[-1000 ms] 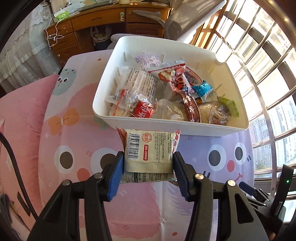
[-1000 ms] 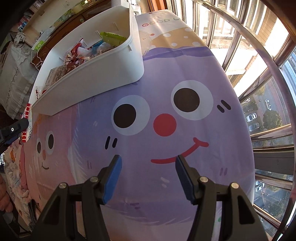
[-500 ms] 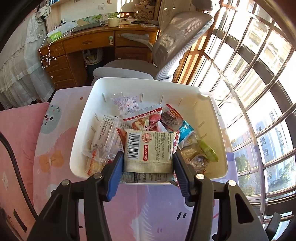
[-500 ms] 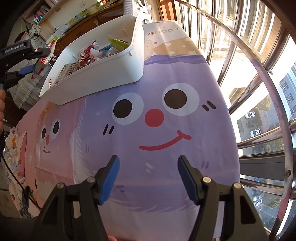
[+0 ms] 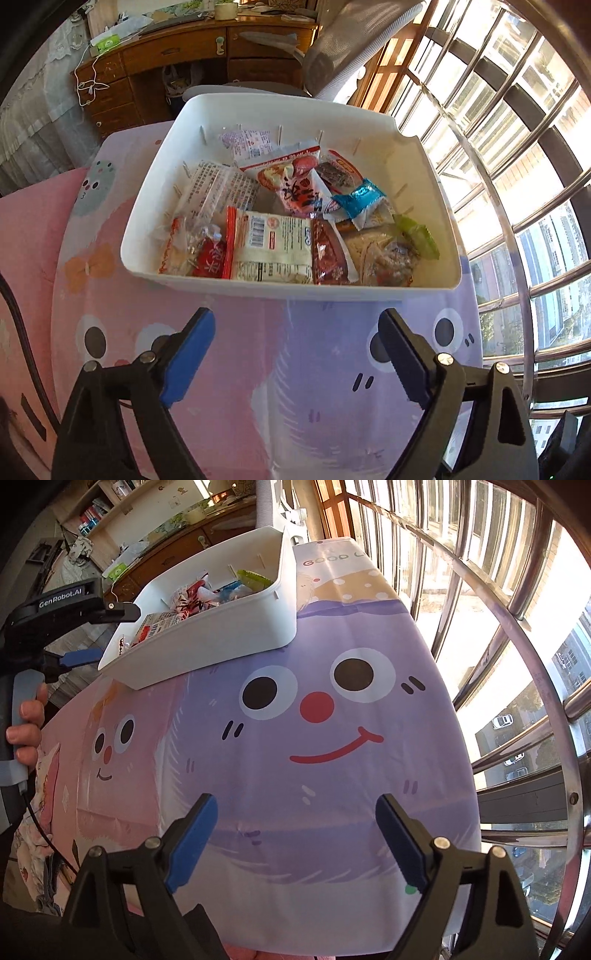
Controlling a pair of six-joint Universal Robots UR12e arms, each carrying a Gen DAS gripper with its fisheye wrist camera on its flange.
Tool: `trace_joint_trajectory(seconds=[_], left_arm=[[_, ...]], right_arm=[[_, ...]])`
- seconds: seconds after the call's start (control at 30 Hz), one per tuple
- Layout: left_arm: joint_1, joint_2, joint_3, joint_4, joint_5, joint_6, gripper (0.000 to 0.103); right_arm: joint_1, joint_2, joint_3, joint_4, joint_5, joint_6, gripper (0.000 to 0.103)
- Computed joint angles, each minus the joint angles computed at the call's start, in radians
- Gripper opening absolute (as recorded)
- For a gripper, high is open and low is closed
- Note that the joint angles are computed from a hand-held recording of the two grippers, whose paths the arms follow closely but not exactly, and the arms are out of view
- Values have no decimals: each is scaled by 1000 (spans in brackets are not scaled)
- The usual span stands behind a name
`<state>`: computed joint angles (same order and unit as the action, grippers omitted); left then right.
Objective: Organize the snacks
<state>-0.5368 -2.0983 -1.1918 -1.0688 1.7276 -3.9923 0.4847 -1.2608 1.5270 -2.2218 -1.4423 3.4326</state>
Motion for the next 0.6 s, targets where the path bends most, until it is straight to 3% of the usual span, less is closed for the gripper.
trace_joint_trajectory(seconds=[0.17,0.47,0.6], left_arm=[[-16,68,-119,17,-52,-16,91],[-51,203,-284,40,-114,49,96],[-72,267,-317,33,-88,49,101]], right_arm=[[28,-7,17,-34,-23,48,96],[101,-37,25,23,-48,149,99],[131,-68,23,49,-46,179,103]])
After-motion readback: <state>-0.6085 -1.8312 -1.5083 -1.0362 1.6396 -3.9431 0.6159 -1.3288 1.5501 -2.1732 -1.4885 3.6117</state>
